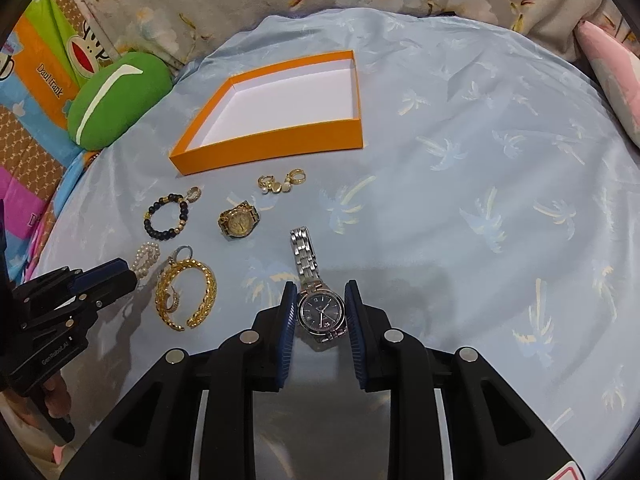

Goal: Organize jewelry
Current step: 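Grasp the pearl strand bracelet with the left tool while the right tool holds the watch, then carry both items into the orange box and open the left tool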

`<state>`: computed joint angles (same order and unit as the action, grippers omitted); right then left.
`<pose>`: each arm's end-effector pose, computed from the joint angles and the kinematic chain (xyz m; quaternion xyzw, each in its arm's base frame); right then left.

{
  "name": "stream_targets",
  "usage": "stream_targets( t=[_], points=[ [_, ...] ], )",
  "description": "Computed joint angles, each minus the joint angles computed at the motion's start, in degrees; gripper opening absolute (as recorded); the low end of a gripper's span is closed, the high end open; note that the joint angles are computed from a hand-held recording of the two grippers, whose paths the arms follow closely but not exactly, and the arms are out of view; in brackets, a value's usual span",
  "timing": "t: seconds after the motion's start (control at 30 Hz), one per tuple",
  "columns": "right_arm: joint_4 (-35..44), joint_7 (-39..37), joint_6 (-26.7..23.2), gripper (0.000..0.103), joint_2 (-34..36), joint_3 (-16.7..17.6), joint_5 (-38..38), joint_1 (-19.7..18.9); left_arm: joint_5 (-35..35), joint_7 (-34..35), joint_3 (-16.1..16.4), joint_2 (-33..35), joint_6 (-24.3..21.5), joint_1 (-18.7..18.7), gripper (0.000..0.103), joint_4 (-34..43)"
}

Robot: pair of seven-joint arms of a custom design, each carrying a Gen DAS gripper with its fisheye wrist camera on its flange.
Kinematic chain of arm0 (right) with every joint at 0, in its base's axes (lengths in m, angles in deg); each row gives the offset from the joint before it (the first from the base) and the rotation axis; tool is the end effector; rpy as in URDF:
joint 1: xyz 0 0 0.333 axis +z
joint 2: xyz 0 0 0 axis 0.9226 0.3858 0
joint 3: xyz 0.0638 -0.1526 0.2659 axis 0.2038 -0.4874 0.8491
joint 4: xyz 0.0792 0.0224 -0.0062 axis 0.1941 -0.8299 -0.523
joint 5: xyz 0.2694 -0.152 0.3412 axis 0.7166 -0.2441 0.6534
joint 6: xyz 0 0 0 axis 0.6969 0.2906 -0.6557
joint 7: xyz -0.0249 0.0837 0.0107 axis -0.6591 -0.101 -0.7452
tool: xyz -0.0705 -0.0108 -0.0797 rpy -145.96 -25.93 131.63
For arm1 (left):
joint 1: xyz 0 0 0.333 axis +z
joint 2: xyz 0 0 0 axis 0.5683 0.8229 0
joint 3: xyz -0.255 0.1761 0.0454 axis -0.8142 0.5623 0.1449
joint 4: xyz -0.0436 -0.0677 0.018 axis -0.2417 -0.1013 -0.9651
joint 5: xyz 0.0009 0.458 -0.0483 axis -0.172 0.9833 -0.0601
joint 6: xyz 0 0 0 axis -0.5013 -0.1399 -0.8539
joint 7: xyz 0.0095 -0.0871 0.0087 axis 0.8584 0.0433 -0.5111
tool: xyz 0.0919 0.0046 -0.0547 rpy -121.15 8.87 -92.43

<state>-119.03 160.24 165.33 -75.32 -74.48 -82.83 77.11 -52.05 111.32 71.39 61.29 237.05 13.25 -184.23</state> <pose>0.4121 0.1279 0.4933 -0.5552 0.7755 -0.1701 0.2480 0.4865 -0.2355 0.4795 -0.4006 0.8472 -0.3370 0.0906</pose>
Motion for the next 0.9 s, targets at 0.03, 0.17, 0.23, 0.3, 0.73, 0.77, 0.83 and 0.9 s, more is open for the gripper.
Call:
stream_targets(
  t=[0.03,0.17,0.23,0.3,0.73,0.77,0.83,0.9],
  points=[
    [0.15,0.08,-0.13,0.023,-0.20,0.07,-0.05,-0.04,0.23,-0.53,-0.12,-0.45,-0.02,0.16,0.021,0.00],
    [1.28,0.13,-0.29,0.023,-0.59,0.15,-0.32,-0.16,0.27,-1.92,0.23,-1.02,-0.80,0.25,0.021,1.19],
    [2.14,-0.20,-0.02,0.023,-0.31,-0.14,-0.36,-0.30,0.15,-2.22,0.46,-0.80,-1.49,0.25,0.021,2.52],
    [3.49,-0.68,0.37,0.023,0.59,-0.34,-0.67,-0.80,0.57,-2.93,0.13,-0.37,-1.43,0.54,0.021,3.75],
    [23.56,-3.48,10.49,0.023,21.44,-0.74,-8.63,-7.85,14.36,-14.97,-5.83,19.93,1.38,5.28,0.021,27.53],
    [26.11,-3.56,11.12,0.023,24.19,-1.09,-8.99,-7.93,17.20,-17.83,-6.29,22.83,1.54,5.55,0.021,30.68],
    [30.61,-2.25,11.98,0.023,28.89,-1.13,-11.49,-8.59,23.41,-24.19,-6.62,28.81,1.05,5.54,0.021,37.46],
    [34.79,-1.15,12.49,0.023,33.22,-1.97,-13.10,-8.37,27.27,-28.44,-6.70,33.64,0.11,5.32,0.021,43.09]
  ],
)
